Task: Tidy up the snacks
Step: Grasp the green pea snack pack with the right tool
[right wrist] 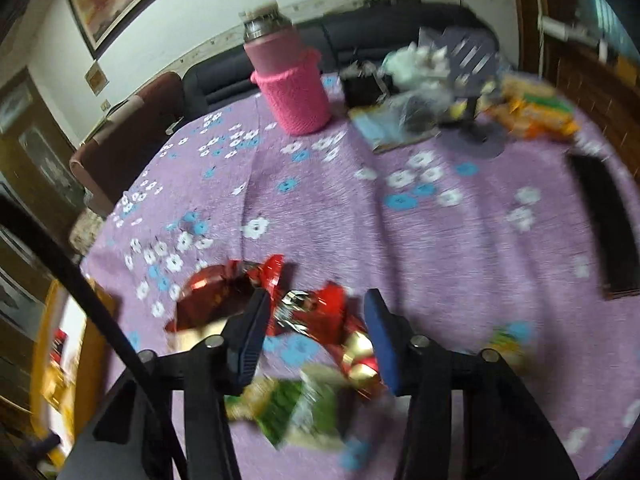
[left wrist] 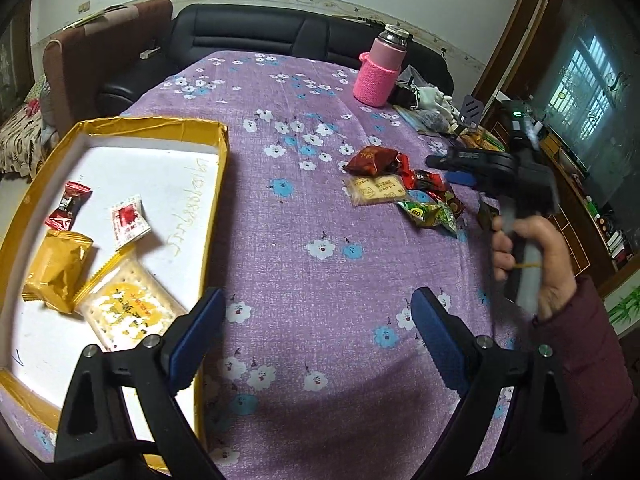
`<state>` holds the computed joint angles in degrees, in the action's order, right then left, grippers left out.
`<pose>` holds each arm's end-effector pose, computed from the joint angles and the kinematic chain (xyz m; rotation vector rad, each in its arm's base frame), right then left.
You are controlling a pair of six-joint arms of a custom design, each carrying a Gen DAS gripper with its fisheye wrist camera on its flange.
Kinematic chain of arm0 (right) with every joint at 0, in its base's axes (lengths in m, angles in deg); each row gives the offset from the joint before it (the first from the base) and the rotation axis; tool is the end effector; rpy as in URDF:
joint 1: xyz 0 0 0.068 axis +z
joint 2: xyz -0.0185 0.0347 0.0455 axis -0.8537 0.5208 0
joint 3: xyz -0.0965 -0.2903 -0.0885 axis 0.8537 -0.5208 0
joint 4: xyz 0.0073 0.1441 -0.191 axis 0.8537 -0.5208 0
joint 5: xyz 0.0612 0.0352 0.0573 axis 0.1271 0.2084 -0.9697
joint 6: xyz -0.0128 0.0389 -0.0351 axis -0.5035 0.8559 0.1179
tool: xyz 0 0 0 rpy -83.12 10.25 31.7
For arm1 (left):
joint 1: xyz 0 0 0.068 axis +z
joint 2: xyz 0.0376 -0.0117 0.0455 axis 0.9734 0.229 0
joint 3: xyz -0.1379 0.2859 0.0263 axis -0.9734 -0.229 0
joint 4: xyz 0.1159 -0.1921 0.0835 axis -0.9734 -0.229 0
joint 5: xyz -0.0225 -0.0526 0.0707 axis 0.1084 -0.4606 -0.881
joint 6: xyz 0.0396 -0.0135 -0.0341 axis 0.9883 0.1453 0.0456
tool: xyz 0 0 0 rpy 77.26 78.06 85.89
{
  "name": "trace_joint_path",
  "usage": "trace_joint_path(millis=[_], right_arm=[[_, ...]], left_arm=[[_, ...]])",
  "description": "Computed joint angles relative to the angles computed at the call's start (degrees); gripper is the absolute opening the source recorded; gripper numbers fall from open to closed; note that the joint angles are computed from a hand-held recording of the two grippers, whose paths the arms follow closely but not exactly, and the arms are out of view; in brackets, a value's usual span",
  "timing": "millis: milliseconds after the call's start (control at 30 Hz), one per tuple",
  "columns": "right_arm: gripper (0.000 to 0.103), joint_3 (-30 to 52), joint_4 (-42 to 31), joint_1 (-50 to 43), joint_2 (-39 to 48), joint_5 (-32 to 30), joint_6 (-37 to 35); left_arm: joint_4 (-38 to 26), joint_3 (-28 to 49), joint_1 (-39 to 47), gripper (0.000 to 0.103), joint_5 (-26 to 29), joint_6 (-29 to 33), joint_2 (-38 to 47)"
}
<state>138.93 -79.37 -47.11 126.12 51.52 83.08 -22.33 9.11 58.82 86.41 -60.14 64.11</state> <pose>0.3484 0.0769 0.1618 0.0232 2.5139 0.4069 0.1623 -0.0538 0.1939 -0.0362 2.4562 -0.3398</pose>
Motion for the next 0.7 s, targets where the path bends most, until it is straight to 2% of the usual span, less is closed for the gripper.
trace_joint_path(millis=[133,167,200,267,333,367,433,500,567,633,700], right_arm=[[0.037,1.79,-1.8,2.69,2.15,3.51,-0.1],[0.031,1.61,-1.89,3.08,1.93,3.44,-0.75],[0.022,1.48,-2.65,3.1,1.66,1.76,-1.28],[0.016,0.5,-3.94,3.32,0.92,-2.15,-2.22],[0.016,-0.11,-6.2,3.76,0.73,-6.4,-3.71],[0.016,-0.91,-6.95,3.97,0.24,-8.18,-4.72],[0.016,-2.54,-9.68,3.16,-0.63,-16.96,-7.85],[0.016,-7.33,-6.83,1.44,-4.6,-22.12,-8.23],[0.019,-11.69,-2.44,-0.34,-8.66,-21.48,-6.08],[0.028,-15.66,1.58,-0.62,-12.09,-18.09,-5.27],[0.044,-18.33,4.34,0.76,-12.98,-15.43,-4.9]], left_arm=[[-0.62,-0.36,1.71,0.094,0.66,0.73,-1.47],[-0.58,-0.53,2.34,0.094,1.04,0.75,-1.6],[-0.48,-0.67,2.72,0.094,1.36,0.71,-1.66],[-0.52,-1.01,3.86,0.094,2.75,0.94,-2.01],[-0.59,-1.22,4.3,0.094,3.69,1.04,-2.42],[-0.65,-1.29,4.11,0.094,3.57,0.94,-2.58],[-0.98,-1.44,3.8,0.094,3.64,1.04,-3.22],[-1.22,-1.59,2.93,0.094,3.13,0.7,-3.75],[-0.96,-1.65,2.12,0.094,2.89,0.23,-3.39],[-0.68,-1.65,1.29,0.094,2.98,-0.39,-2.93],[-0.46,-1.57,0.52,0.094,2.95,-0.99,-2.38]])
